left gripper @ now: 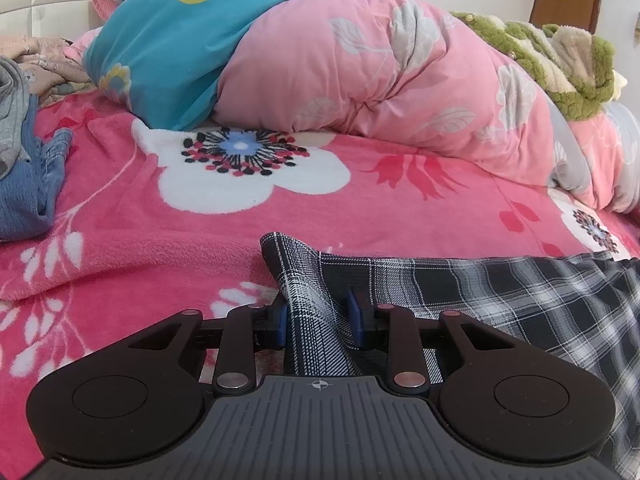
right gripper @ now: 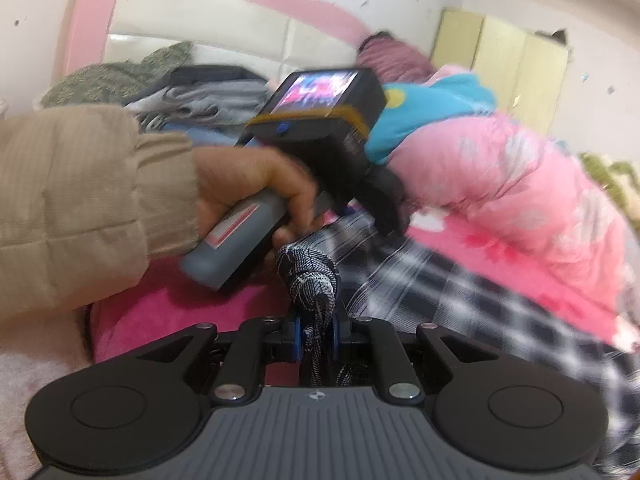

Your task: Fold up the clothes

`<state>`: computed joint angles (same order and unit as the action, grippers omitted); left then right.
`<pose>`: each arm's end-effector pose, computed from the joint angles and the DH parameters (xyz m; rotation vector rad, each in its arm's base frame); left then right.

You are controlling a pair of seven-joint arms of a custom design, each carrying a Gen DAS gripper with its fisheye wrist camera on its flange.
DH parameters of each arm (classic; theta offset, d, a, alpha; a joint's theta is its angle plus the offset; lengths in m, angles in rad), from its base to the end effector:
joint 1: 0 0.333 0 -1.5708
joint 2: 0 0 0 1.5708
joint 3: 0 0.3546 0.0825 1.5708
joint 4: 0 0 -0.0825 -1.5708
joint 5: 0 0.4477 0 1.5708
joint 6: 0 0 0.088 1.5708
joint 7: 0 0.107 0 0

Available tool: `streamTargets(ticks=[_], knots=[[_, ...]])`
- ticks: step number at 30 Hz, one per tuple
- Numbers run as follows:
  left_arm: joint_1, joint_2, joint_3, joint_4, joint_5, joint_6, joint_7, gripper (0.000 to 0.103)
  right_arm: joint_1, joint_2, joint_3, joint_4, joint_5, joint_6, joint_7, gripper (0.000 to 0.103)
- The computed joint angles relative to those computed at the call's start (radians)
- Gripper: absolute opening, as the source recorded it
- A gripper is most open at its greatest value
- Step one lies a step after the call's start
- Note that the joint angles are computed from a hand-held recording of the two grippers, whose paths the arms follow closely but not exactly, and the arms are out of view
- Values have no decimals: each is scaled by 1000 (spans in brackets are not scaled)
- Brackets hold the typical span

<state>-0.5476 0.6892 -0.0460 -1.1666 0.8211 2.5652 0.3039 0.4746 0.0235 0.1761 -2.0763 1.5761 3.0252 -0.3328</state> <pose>0.7282 -0.4888 0.4796 -1.8435 1.5760 -0.9801 0.5385 0.3150 0.4716 -2.0819 0.5629 -0.6179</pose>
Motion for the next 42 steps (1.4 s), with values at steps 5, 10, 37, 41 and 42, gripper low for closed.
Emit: streamTargets(ticks=[5,10,37,41,42], knots=[[-2,0,1,0,2,-3,6,27,-2,-53,-8,-48,21,-78,-39,42],[-2,-3,1,-4,3,-5,3,29,-33,-133,-57,-120,-40,-238,113,42],[-25,13,15,17,58,-47,-3,31,-310,-9,-185,13,-432,-19,1263,37],[-25,13,14,17,54,-45,-6,31,-336,21,-189,31,-597,-51,1482,37],[-24,12,14,16,54,-43,-7,31,-341,26,-188,35,-610,-56,1511,37]])
